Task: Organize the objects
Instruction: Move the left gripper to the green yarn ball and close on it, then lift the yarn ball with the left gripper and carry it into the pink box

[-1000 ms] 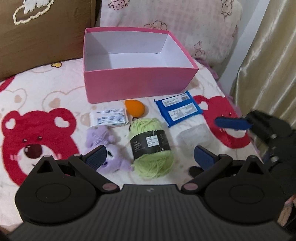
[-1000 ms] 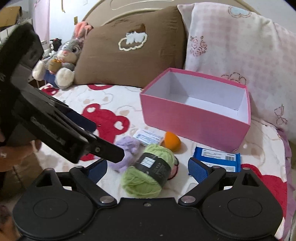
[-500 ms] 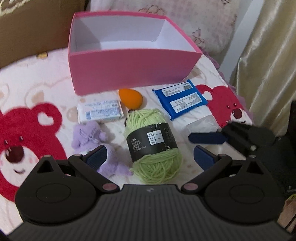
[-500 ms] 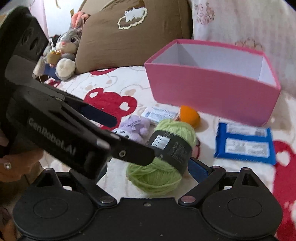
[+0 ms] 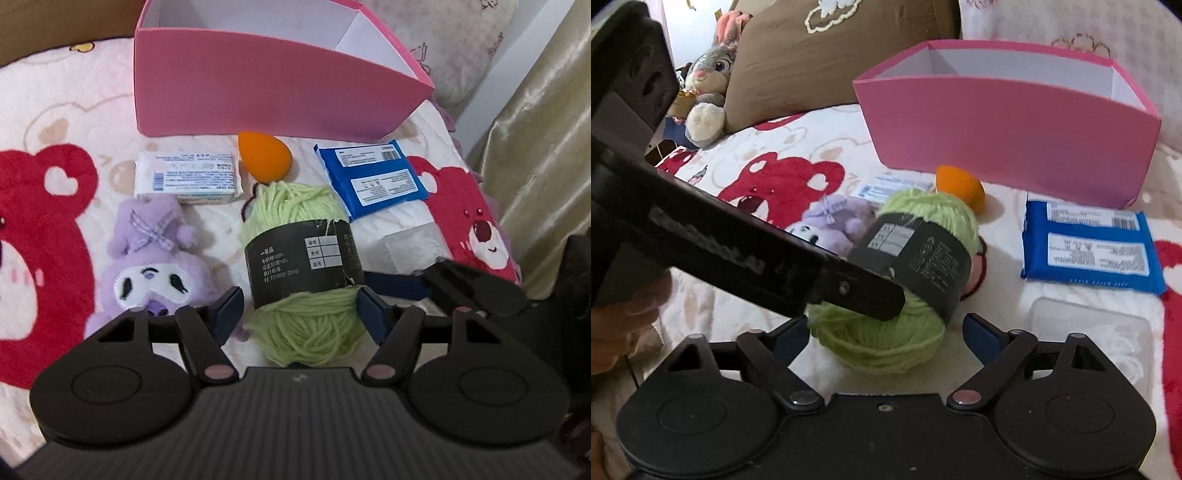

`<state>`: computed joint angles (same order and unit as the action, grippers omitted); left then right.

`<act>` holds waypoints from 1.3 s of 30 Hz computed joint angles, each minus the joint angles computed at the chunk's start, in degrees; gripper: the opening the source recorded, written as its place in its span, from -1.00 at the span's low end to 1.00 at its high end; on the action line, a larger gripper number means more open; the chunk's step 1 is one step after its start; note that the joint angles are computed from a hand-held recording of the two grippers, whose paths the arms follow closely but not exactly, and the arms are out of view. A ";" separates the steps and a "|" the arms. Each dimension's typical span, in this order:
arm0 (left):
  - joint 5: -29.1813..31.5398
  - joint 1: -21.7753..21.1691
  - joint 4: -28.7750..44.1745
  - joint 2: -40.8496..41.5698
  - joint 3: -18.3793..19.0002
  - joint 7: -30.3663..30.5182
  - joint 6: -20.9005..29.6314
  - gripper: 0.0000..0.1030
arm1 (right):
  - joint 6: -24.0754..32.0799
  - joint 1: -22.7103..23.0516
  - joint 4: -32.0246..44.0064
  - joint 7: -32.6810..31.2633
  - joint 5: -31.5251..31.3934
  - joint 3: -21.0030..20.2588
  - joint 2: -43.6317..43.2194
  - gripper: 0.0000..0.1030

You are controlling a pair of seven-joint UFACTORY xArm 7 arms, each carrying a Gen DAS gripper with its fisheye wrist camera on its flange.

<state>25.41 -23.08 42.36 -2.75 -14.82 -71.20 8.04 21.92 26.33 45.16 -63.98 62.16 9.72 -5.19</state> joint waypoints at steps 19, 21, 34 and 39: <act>10.59 -0.41 0.61 -3.00 -1.52 -13.55 2.29 0.03 | 4.16 -1.41 -0.62 -1.68 5.13 -0.92 -3.39 0.28; 7.85 -0.83 0.98 -3.80 -2.10 -10.43 3.75 0.03 | 3.71 -0.99 -1.63 -1.70 4.68 -1.13 -4.98 0.28; -2.23 -1.69 6.42 -8.57 -4.52 1.57 12.83 0.03 | 0.42 2.92 -3.84 7.82 -6.77 -3.87 -13.68 0.28; -7.27 -2.27 8.85 -9.47 -3.67 6.27 15.10 0.03 | 4.16 2.54 -1.04 14.52 -12.65 -5.40 -14.48 0.28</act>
<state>18.14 -25.34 51.21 -12.22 -18.49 -64.93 23.14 26.08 28.87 44.12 -49.46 49.50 4.31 -19.67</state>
